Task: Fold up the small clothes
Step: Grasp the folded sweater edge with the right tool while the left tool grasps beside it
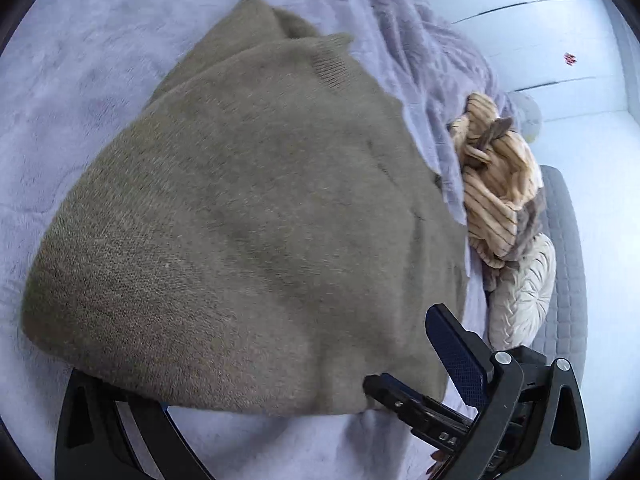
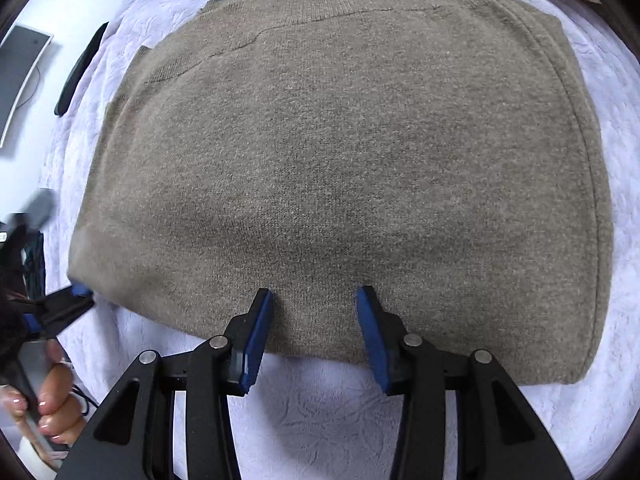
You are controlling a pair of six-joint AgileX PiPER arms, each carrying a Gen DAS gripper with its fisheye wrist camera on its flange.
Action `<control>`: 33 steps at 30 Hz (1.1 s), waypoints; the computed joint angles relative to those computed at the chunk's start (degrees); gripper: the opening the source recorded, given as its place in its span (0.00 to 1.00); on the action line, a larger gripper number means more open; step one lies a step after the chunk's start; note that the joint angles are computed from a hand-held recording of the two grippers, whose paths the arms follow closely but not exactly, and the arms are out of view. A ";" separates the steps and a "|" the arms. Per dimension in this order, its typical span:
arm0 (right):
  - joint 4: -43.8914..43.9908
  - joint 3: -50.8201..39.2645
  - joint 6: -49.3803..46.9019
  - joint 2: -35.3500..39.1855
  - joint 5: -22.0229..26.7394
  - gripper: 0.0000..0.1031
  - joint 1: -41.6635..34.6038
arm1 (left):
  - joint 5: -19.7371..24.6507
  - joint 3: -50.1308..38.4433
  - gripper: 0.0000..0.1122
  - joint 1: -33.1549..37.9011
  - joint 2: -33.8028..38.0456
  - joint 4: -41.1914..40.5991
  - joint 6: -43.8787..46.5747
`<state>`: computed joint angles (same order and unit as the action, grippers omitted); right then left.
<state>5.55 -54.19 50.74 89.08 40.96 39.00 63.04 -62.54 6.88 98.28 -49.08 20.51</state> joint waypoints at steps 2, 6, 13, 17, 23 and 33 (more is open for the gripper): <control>-0.08 0.56 -0.19 -0.47 -0.23 0.46 -0.24 | -0.44 1.17 0.92 1.14 0.85 -1.57 0.81; 0.16 1.37 -0.46 -0.81 -1.31 0.46 -0.08 | -2.51 1.46 0.76 1.50 0.74 -2.88 -1.72; 1.40 3.57 -2.69 -2.09 -2.37 0.46 -1.12 | -8.23 0.43 0.16 -1.52 -2.21 7.53 -9.94; 0.47 3.52 -1.84 -2.08 -2.62 0.46 -0.48 | -13.29 -0.91 0.13 -10.82 -8.23 20.37 -12.74; 1.75 5.14 -3.18 -3.59 -3.87 0.46 -0.36 | -17.29 -1.74 0.13 -21.64 -13.99 32.18 -13.29; 3.45 3.41 -4.30 -6.76 -3.22 0.34 -0.91 | -11.65 -2.11 0.13 -12.12 -8.30 20.18 -9.56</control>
